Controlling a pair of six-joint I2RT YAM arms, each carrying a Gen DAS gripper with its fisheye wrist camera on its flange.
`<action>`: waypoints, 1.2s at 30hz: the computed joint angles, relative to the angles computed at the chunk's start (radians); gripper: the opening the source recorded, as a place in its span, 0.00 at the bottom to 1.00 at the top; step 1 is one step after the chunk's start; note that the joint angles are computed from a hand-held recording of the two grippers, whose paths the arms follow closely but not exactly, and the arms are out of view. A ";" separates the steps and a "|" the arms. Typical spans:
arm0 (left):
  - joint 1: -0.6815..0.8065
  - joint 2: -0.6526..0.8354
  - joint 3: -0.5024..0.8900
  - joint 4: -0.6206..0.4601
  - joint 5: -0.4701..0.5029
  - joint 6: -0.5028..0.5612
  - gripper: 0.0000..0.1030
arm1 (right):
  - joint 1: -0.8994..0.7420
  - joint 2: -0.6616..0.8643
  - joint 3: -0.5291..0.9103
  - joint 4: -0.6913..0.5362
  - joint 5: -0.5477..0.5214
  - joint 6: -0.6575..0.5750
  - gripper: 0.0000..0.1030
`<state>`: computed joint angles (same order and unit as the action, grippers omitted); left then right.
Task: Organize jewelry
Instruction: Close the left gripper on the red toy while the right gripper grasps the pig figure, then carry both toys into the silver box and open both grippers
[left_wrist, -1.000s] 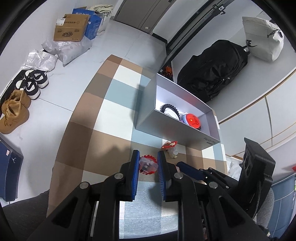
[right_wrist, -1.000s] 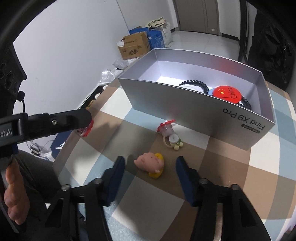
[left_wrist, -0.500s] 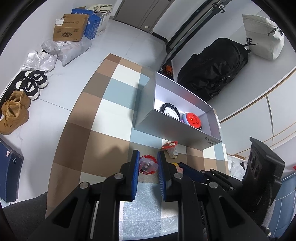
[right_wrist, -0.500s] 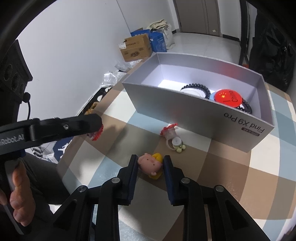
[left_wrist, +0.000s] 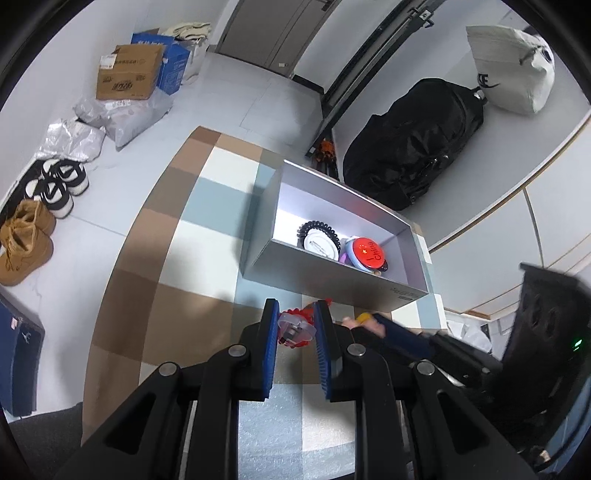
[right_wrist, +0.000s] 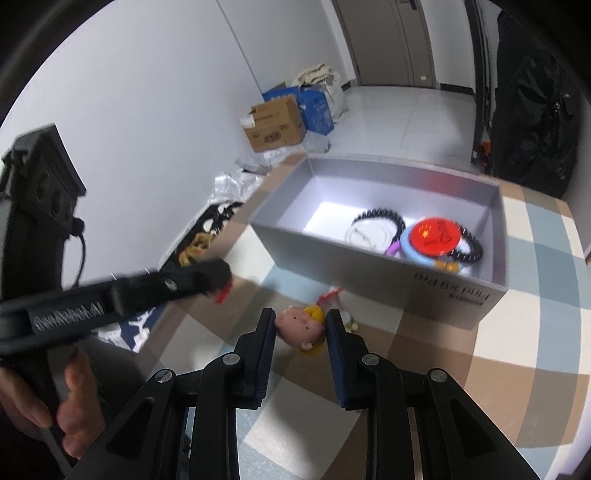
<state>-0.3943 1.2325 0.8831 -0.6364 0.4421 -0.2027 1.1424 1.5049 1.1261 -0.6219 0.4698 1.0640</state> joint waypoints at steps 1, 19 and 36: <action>-0.007 0.002 0.005 0.001 -0.004 -0.001 0.14 | -0.001 -0.015 -0.002 0.000 0.010 -0.004 0.26; -0.081 0.065 0.091 0.105 -0.020 -0.118 0.14 | -0.130 -0.202 -0.075 0.071 -0.010 -0.088 0.26; -0.189 0.257 0.225 0.137 -0.083 -0.149 0.14 | -0.297 -0.315 -0.176 0.108 -0.084 -0.123 0.26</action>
<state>-0.5834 1.4892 1.1078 -0.4996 0.3591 -0.3515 0.8449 1.1894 0.9498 -0.5144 0.3855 0.9414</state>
